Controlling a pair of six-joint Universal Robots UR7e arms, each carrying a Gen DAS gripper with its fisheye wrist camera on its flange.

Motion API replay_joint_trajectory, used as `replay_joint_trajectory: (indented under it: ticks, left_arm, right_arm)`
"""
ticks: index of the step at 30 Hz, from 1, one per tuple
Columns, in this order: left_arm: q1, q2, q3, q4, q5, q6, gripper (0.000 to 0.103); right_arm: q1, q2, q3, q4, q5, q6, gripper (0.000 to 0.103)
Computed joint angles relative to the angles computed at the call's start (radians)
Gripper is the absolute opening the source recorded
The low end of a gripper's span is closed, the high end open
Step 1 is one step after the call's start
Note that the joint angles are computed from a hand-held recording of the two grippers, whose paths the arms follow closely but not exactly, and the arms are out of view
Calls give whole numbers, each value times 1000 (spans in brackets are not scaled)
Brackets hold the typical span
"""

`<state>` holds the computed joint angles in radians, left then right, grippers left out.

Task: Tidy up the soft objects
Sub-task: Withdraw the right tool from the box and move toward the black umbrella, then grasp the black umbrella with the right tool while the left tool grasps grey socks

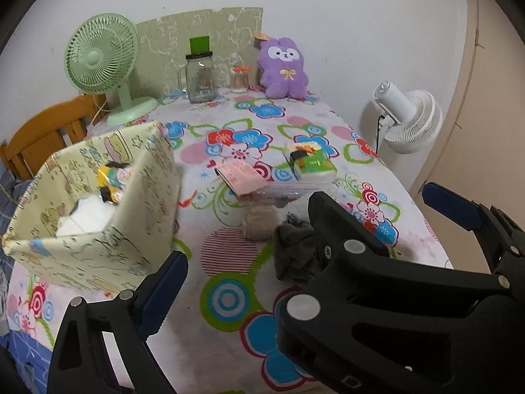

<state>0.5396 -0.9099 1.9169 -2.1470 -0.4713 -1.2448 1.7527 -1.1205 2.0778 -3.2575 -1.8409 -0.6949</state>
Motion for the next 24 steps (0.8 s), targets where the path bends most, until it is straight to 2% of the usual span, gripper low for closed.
replay_joint_trajectory:
  ticks: [9,13,18,21,24]
  left_arm:
    - [33,43,-26,-18,-33,28,94]
    - [48,59,-42,-10,-45,33,92]
    - [62,74,-60,6,-48,43,89]
    - [69,79,-70,28,-58,40,87]
    - [76,81,-78,40,-79,38,85]
  right_arm:
    - [-36,22,-23,66,-28,42,86]
    - [-45,40,-51,128,-59,71,75]
    - [-55,54,-74,176,-75,91,70]
    - [-60,61,-86,211,-80,102,64]
    - [-67,64,-100,264,-78,116,51]
